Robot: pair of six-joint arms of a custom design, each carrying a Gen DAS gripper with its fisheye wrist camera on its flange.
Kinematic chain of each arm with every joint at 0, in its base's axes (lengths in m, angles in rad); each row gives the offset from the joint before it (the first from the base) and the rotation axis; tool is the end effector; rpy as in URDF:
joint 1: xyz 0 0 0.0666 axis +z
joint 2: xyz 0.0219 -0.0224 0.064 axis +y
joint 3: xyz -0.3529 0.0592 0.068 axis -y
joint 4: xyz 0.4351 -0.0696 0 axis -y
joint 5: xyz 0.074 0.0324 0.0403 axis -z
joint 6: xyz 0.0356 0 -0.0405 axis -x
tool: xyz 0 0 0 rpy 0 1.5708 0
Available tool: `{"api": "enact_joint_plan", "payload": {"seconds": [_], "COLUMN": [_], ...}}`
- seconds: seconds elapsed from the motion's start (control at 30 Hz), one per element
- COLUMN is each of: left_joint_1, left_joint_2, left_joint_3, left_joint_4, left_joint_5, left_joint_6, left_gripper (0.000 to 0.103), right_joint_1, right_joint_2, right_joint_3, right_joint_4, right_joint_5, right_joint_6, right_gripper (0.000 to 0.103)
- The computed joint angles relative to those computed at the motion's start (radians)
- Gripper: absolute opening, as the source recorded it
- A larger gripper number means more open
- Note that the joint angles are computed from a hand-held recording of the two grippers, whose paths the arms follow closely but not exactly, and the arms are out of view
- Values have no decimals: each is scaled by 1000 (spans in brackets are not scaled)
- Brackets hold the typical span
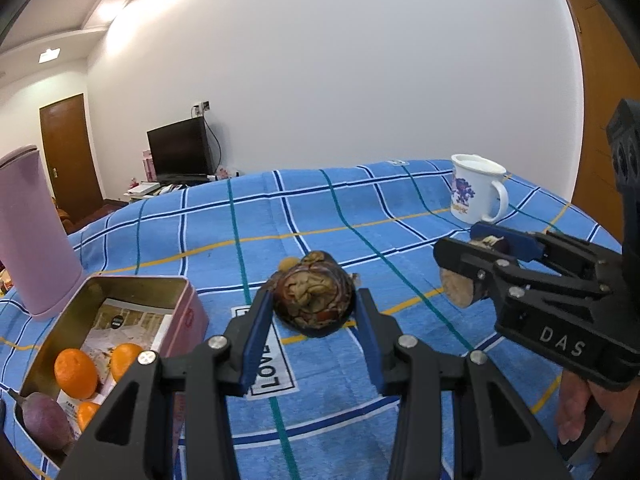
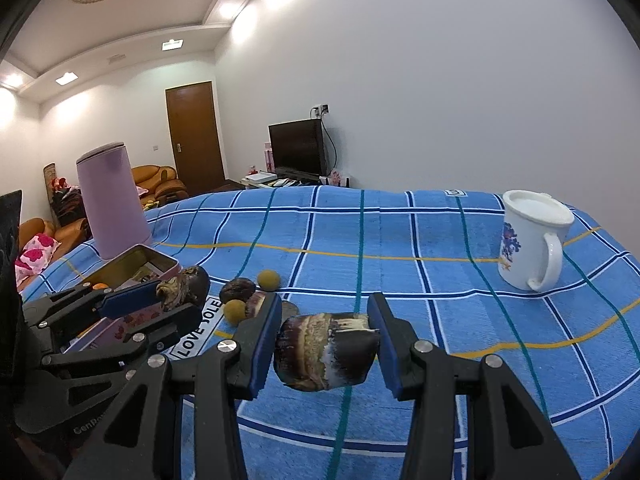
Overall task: Organize fruits
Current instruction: 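Lift and carry the taro chunk and the wrinkled fruit over the tin box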
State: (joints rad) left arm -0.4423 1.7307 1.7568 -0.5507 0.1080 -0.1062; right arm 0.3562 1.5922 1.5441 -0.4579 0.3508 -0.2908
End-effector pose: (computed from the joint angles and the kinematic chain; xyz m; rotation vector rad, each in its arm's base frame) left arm 0.6080 -0.2926 0.4246 0.6338 2.0102 -0.3155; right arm 0.5910 0.2064 0.4088 0.1456 2.0384 0.0391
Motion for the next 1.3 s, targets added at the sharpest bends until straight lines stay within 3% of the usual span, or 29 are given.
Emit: {"api": "enact_joint_plan", "payload": {"seconds": [1.3], "left_joint_1": [80], "left_joint_2": [-30], "left_joint_3": [-42], "left_joint_4": [18], "left_joint_5": [-4], "left_joint_6": [38], "left_gripper": [44], "right_joint_1": [51], "right_joint_2": [154], "right_joint_3": [192], "right_joint_4": [-61], "right_joint_5": [-64], "right_joint_6": [30], "right_gripper": [47]}}
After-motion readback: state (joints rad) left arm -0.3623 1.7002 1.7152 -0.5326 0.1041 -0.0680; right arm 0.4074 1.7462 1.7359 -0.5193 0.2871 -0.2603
